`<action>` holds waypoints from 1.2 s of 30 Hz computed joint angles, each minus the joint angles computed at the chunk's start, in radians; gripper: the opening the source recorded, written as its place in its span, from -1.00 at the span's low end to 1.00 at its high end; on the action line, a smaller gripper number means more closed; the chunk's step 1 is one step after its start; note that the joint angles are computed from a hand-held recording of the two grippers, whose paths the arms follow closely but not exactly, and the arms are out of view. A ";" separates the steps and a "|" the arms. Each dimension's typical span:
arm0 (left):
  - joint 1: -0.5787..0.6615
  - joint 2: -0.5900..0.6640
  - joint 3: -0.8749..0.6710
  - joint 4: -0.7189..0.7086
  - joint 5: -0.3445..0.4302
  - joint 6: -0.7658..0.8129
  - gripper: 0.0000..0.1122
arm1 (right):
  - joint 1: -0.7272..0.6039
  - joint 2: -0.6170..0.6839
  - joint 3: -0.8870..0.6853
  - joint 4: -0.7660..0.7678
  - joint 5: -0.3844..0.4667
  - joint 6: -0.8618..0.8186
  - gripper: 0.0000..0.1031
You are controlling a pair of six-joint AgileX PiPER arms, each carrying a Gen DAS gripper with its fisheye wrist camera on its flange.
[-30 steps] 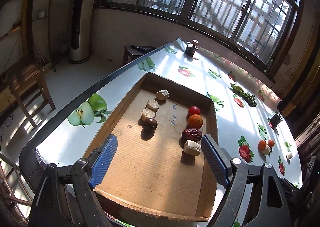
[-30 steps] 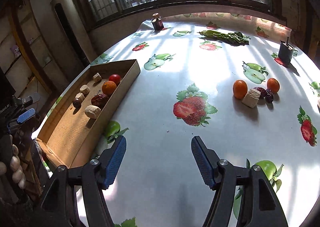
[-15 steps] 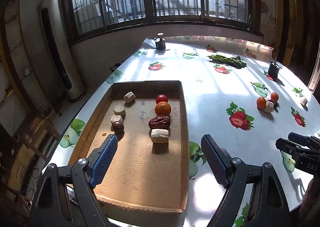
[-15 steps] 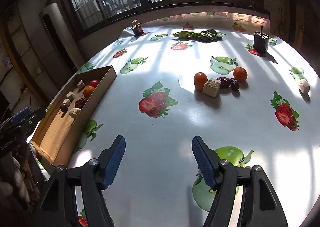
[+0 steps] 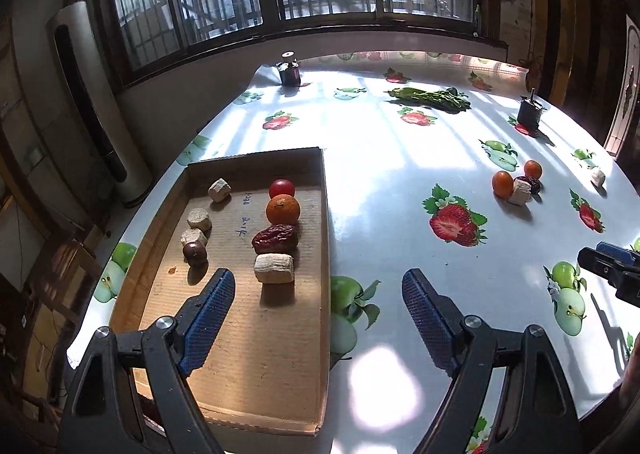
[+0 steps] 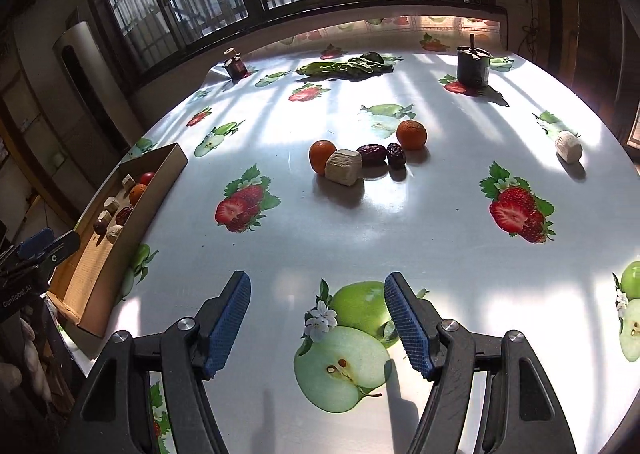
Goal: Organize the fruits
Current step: 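Move both open grippers back to the food pile, then grasp an orange with the left gripper while the right gripper grasps a tangerine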
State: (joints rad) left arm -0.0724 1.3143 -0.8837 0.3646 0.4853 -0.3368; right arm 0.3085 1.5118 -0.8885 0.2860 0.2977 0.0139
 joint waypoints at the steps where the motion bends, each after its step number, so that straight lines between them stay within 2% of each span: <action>1: 0.001 0.008 -0.011 -0.033 0.003 0.032 0.52 | -0.033 -0.014 0.006 0.014 0.006 -0.024 0.43; 4: -0.004 0.030 -0.047 -0.081 0.013 0.067 0.52 | -0.157 -0.059 0.020 0.032 0.020 -0.065 0.43; 8: -0.034 0.067 -0.096 -0.167 0.022 0.129 0.52 | -0.366 -0.083 -0.009 0.145 0.066 -0.185 0.48; 12: -0.101 0.128 -0.155 -0.273 0.039 0.208 0.52 | -0.497 -0.041 -0.084 0.206 0.116 -0.244 0.49; 14: -0.136 0.160 -0.183 -0.321 0.048 0.243 0.52 | -0.521 0.004 -0.138 0.177 0.134 -0.211 0.49; 16: -0.174 0.192 -0.206 -0.341 0.047 0.258 0.52 | -0.524 0.059 -0.192 0.140 0.151 -0.154 0.49; 20: -0.216 0.283 -0.285 -0.343 0.053 0.234 0.52 | -0.523 0.159 -0.279 0.212 0.183 -0.166 0.49; 23: -0.203 0.384 -0.385 -0.442 0.073 0.281 0.51 | -0.498 0.223 -0.348 0.237 0.195 -0.138 0.49; 26: -0.166 0.487 -0.489 -0.592 0.109 0.355 0.51 | -0.462 0.274 -0.398 0.384 0.207 -0.227 0.49; 29: -0.132 0.535 -0.531 -0.628 0.101 0.325 0.51 | -0.383 0.347 -0.476 0.457 0.265 -0.310 0.48; 31: -0.105 0.550 -0.542 -0.626 0.092 0.299 0.51 | -0.316 0.394 -0.538 0.369 0.265 -0.254 0.48; 33: -0.075 0.566 -0.556 -0.654 0.099 0.300 0.51 | -0.255 0.440 -0.603 0.209 0.238 -0.147 0.46; 35: -0.050 0.590 -0.580 -0.701 0.121 0.327 0.51 | -0.215 0.496 -0.678 0.053 0.243 -0.024 0.29; 36: -0.043 0.601 -0.592 -0.719 0.129 0.340 0.51 | -0.208 0.523 -0.708 0.018 0.246 0.013 0.29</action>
